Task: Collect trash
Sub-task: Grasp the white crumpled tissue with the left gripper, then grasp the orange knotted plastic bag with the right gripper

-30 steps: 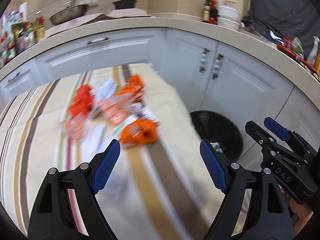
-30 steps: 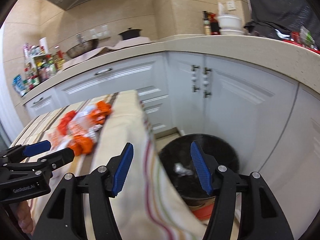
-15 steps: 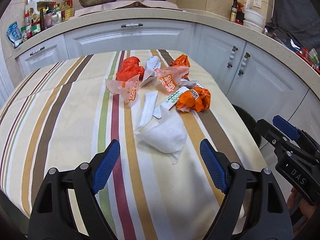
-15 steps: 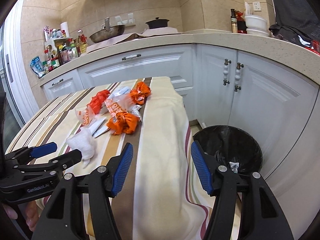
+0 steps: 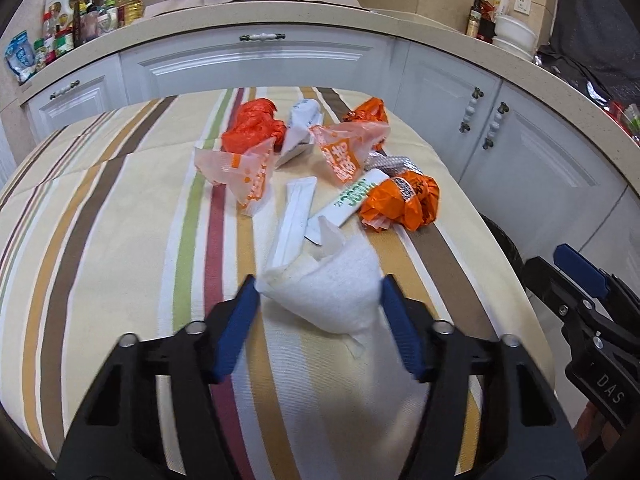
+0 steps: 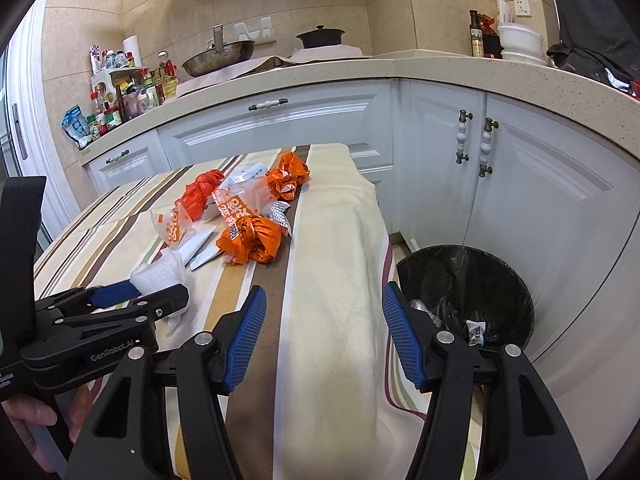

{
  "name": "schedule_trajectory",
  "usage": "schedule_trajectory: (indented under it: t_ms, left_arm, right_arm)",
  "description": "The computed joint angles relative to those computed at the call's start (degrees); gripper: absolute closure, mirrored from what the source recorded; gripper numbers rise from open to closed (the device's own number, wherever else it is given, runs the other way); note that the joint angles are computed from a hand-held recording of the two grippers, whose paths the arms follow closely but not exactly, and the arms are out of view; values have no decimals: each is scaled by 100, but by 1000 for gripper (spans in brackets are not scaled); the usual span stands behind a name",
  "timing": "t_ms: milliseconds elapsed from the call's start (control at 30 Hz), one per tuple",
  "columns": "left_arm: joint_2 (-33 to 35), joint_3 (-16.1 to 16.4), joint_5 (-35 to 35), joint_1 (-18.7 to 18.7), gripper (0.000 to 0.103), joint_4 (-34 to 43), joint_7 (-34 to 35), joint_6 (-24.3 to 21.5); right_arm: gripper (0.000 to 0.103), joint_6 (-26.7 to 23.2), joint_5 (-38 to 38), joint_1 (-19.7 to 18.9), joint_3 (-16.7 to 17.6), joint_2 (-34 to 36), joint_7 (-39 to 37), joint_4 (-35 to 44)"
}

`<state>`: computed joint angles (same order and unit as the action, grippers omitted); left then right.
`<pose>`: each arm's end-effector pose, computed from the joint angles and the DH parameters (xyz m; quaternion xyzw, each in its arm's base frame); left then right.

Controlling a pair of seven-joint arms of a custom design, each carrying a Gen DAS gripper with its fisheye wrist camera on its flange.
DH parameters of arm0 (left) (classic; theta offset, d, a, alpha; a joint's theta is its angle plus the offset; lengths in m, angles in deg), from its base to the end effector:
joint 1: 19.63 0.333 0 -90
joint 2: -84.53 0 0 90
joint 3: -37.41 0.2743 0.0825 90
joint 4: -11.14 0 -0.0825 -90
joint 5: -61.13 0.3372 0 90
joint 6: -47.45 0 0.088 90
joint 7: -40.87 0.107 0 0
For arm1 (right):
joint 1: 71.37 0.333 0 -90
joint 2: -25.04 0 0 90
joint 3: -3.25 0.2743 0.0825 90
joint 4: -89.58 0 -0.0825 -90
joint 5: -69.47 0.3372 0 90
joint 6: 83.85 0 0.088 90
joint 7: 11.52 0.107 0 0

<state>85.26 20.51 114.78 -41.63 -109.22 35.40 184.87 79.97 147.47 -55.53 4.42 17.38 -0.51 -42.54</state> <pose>0.4192 -0.3299 0.4277 -0.7646 0.5274 -0.2494 0.2740 0.4758 0.0898 0.4306 -0.7579 0.4707 -0.1656 0.4202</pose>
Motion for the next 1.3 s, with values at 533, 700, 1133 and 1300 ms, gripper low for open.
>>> schedule_trajectory:
  t_ms: [533,700,1133,1300]
  left_arm:
    - [-690,-61,63,161,73,-556,-102,-16]
    - [-924,-42,-77,302,73,-785,-88,-47]
    - [-996,-12,-99,547,73,-950,-42,286]
    - [-972,-5,-101,582,73,-944,-25,342]
  right_arm:
    - [44,-198,-239,132,135,237,138,350]
    - [44,-162,-551,190,237,454,396,598]
    - [44,-426,-2374,120,377,1226,2097,1374]
    - [53,-754,-2601,12,404,1333,2278,1482]
